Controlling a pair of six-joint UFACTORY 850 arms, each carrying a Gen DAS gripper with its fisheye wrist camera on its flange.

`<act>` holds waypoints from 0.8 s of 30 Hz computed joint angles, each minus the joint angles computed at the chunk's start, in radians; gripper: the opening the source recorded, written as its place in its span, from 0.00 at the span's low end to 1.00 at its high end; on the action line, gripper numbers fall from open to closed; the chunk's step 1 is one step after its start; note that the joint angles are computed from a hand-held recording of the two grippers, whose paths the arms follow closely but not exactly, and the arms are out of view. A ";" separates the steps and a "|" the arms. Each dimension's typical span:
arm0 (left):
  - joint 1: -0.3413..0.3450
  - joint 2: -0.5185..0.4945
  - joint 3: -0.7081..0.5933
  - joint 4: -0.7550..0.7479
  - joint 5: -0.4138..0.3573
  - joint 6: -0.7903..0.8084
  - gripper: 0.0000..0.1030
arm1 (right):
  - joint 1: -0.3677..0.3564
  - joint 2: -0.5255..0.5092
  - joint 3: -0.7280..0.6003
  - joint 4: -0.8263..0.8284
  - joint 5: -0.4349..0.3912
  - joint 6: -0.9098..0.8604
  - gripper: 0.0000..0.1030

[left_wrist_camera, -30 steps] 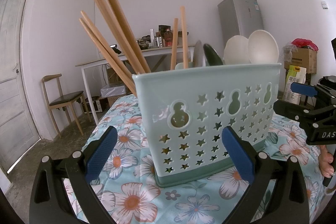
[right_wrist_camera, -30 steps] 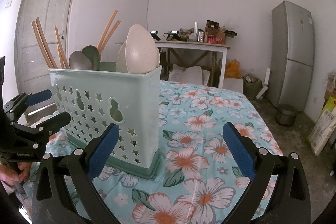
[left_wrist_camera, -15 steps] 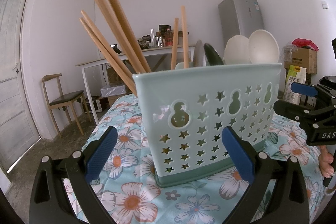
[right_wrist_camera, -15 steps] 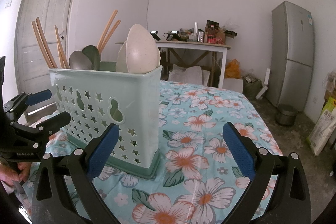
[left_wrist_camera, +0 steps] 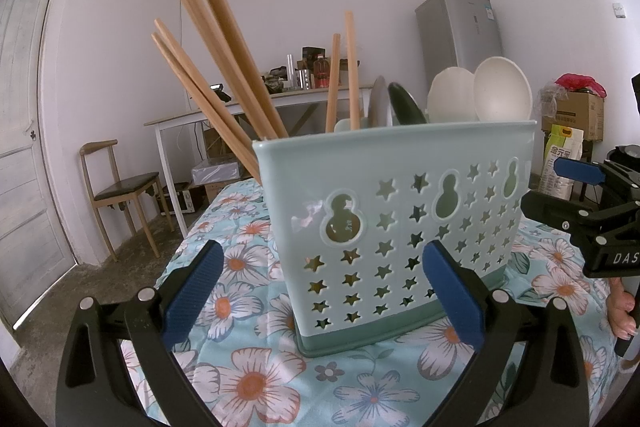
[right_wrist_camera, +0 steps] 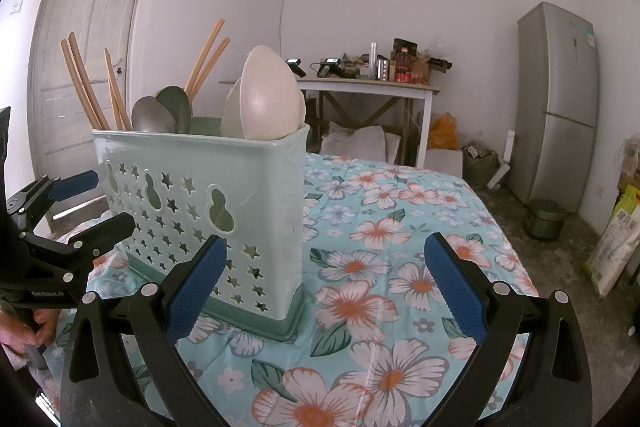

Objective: Organize utensils

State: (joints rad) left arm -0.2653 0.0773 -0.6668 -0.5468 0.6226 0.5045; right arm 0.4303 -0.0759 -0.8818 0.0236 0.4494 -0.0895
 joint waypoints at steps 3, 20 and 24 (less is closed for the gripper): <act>0.001 -0.001 -0.002 -0.002 -0.006 0.003 0.95 | 0.000 -0.001 -0.001 0.001 -0.002 -0.001 0.92; 0.001 0.002 0.007 -0.008 -0.002 0.003 0.95 | -0.001 0.000 -0.001 -0.001 -0.002 0.001 0.92; 0.000 0.002 0.006 -0.009 -0.003 0.004 0.95 | -0.001 0.000 -0.001 -0.001 -0.002 0.001 0.92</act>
State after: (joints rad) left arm -0.2653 0.0791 -0.6610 -0.5562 0.6194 0.5089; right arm 0.4297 -0.0762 -0.8827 0.0224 0.4478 -0.0886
